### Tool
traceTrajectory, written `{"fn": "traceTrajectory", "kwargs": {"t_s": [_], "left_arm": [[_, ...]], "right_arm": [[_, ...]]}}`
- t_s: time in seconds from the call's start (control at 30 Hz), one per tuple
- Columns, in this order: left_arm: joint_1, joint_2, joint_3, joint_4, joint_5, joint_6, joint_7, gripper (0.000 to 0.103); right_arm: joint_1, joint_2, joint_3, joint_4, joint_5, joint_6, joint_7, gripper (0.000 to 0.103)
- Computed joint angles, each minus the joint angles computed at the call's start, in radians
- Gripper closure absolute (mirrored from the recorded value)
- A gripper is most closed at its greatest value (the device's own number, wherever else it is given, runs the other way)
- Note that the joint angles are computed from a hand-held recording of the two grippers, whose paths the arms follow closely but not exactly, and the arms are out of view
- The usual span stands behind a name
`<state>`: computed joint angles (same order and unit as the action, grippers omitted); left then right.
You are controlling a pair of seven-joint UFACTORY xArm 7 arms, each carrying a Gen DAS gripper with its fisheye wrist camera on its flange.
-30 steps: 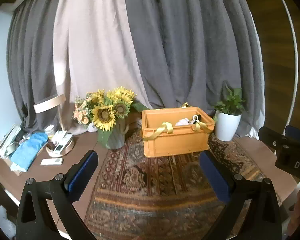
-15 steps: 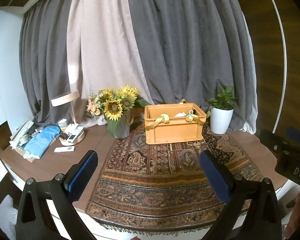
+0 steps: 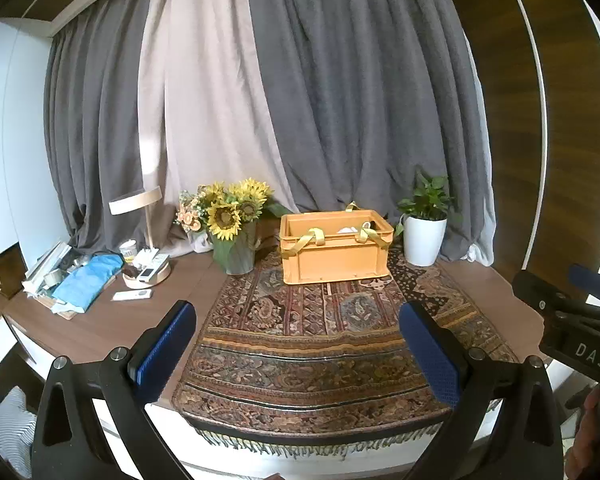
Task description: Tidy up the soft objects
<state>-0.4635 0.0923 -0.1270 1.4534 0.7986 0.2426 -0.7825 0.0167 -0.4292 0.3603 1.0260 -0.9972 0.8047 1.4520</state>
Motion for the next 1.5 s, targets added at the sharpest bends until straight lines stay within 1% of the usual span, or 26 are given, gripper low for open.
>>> {"fn": "traceTrajectory", "kwargs": {"t_s": [0.17,0.4,0.63,0.97,1.5], "left_arm": [[0.005,-0.022,-0.013,-0.027,-0.019,-0.012,0.020,0.000],[0.006,-0.027,-0.024,-0.035,-0.030,-0.025,0.032,0.000],[0.009,-0.027,-0.027,-0.041,-0.064,-0.041,0.067,0.000],[0.017,-0.034,-0.022,-0.057,-0.056,-0.066,0.058,0.000],[0.018,-0.030,-0.020,-0.049,0.000,-0.059,-0.001,0.000]], "right_arm": [[0.005,-0.036,0.005,-0.026,0.017,0.014,0.001,0.011],[-0.007,-0.065,0.024,-0.044,0.041,0.028,0.001,0.011],[-0.018,-0.077,0.041,-0.051,0.053,0.042,0.002,0.011],[-0.021,-0.072,0.051,-0.047,0.043,0.049,0.015,0.011],[-0.014,-0.063,0.041,-0.048,0.037,0.035,0.006,0.011]]}}
